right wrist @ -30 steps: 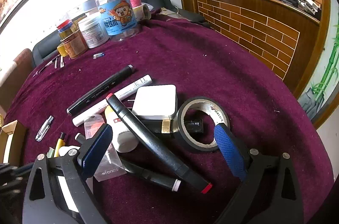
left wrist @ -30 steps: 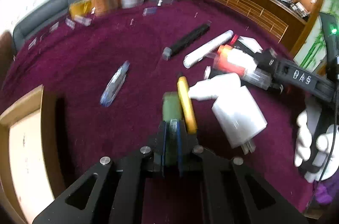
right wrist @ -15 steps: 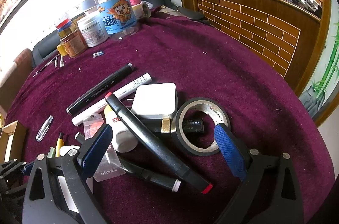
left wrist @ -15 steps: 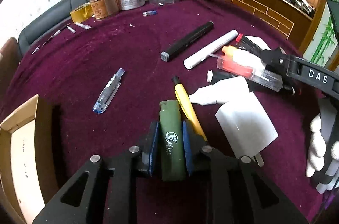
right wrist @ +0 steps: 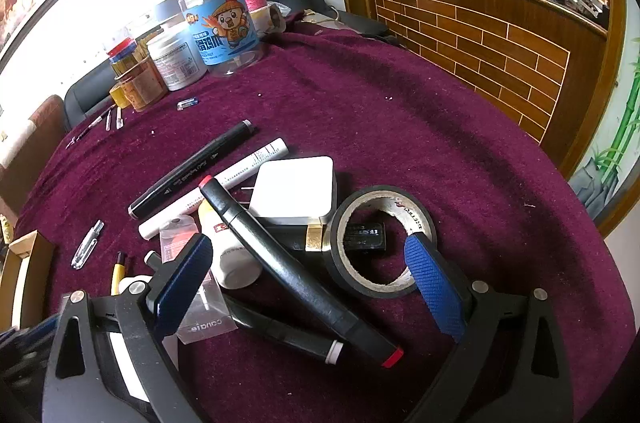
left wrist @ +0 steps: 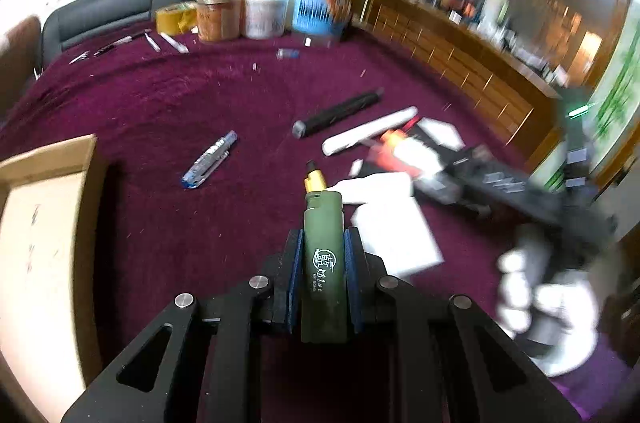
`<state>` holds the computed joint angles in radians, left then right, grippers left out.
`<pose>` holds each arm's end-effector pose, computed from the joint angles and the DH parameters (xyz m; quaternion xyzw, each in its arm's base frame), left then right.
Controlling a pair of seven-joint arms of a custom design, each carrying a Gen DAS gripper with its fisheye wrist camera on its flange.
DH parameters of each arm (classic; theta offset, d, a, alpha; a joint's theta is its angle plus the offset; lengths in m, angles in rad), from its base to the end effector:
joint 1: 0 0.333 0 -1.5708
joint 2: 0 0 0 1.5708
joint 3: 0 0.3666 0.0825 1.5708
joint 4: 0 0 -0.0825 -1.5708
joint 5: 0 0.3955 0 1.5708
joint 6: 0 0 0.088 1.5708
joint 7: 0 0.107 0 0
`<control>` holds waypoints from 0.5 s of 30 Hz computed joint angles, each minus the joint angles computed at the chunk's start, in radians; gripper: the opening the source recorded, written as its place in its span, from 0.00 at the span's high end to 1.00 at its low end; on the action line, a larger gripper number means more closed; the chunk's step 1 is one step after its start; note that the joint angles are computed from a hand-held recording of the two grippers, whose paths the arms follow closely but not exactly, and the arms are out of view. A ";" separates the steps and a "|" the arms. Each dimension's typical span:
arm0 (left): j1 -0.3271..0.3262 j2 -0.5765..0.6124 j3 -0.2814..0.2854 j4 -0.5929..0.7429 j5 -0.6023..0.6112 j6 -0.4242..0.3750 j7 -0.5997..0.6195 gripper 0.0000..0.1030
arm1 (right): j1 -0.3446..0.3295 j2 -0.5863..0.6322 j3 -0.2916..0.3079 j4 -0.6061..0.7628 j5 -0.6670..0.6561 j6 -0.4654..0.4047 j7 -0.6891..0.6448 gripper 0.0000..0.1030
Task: Organize rigid objects
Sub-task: 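Lift the green lighter off the table with the left tool, then grasp the yellow pencil with the right tool while the left tool holds the lighter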
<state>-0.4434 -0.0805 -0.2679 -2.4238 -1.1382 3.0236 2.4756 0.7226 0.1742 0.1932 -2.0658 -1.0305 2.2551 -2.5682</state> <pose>0.4214 -0.2757 0.4292 -0.4628 0.8075 -0.3581 0.0746 0.3896 0.4620 0.4049 -0.4515 0.8118 -0.2637 0.2601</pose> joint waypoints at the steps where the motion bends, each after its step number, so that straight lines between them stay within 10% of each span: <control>1: -0.013 -0.050 0.017 -0.020 -0.110 -0.019 0.087 0.84 | 0.000 0.000 0.000 0.000 0.000 0.000 0.000 0.06; 8: 0.004 -0.320 0.086 -0.163 -0.408 -0.124 0.308 0.84 | 0.000 0.001 0.001 0.003 0.016 -0.011 -0.009 0.06; 15: 0.096 -0.516 0.125 -0.279 -0.417 -0.202 0.334 0.84 | 0.018 -0.013 0.031 0.056 0.095 -0.040 -0.193 0.16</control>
